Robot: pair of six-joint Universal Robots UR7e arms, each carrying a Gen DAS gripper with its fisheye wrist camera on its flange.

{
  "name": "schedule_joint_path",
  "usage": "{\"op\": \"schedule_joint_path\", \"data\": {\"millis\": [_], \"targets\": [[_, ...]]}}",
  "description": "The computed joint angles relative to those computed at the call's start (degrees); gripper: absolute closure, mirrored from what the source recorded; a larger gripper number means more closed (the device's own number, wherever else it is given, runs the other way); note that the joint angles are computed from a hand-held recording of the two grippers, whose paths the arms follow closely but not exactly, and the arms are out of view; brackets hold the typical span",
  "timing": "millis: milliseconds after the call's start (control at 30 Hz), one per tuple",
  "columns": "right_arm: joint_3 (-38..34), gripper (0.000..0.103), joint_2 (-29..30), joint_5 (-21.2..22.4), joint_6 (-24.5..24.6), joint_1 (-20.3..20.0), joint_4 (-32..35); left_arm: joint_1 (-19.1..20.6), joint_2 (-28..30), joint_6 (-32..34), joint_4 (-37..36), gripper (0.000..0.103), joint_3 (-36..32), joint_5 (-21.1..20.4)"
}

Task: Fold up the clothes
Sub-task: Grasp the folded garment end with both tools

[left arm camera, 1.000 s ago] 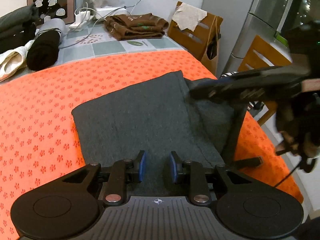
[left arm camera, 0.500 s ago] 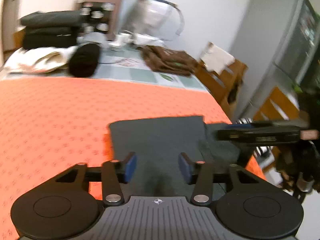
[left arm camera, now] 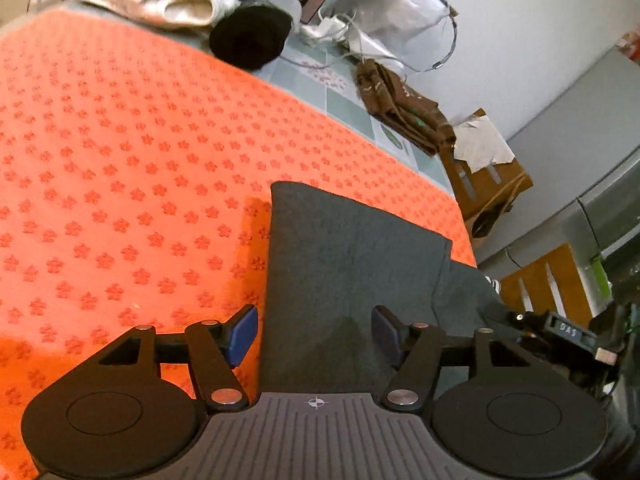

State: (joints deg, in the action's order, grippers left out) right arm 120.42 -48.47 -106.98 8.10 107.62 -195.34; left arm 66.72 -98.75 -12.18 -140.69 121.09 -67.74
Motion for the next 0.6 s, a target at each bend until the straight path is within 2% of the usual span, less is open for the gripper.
{"op": "schedule_joint_path", "data": {"millis": [67, 100, 133, 200, 233, 267, 300, 333, 433, 600], "targets": [[-0.6, 0.035, 1.3, 0.8, 0.6, -0.1, 0.0, 0.6, 1.4, 0.9, 0.8, 0.036, -0.7, -0.8], [-1.2, 0.043, 2.0, 0.6, 1.1, 0.2, 0.2, 0.7, 1.9, 1.0, 1.0, 0.035, -0.9, -0.9], [-1.5, 0.06, 2.6, 0.5, 1.7, 0.5, 0.4, 0.9, 2.5, 1.1, 1.2, 0.035, -1.1, -1.1], [-1.8, 0.075, 3.3, 0.5, 2.9, 1.0, 0.3, 1.3, 3.2, 0.4, 1.7, 0.036, -1.5, -1.8], [-2.2, 0.079, 3.6, -0.4, 3.1, 1.6, 0.0, 1.5, 3.5, -0.1, 1.8, 0.045, -1.7, -1.9], [-2.6, 0.081, 3.8, -1.3, 3.1, 2.3, 0.0, 1.6, 3.5, 0.0, 1.2, 0.054, -1.6, -2.0], [-3.0, 0.084, 3.8, -2.0, 2.8, 3.0, 0.1, 1.1, 3.0, 0.9, -0.5, 0.071, -0.7, -1.0], [-3.2, 0.086, 3.7, -2.2, 2.9, 3.6, -0.1, 0.6, 2.5, 1.5, -1.5, 0.078, -0.3, -0.6], [-4.2, 0.09, 3.3, -3.2, 3.1, 5.7, -0.7, -2.5, 1.6, 1.7, -3.2, 0.081, 0.7, 1.6], [-7.3, 0.09, 2.3, -5.5, 2.7, 8.4, -1.1, -4.6, 3.6, 3.5, -3.2, 0.081, -2.8, 1.2]]}}
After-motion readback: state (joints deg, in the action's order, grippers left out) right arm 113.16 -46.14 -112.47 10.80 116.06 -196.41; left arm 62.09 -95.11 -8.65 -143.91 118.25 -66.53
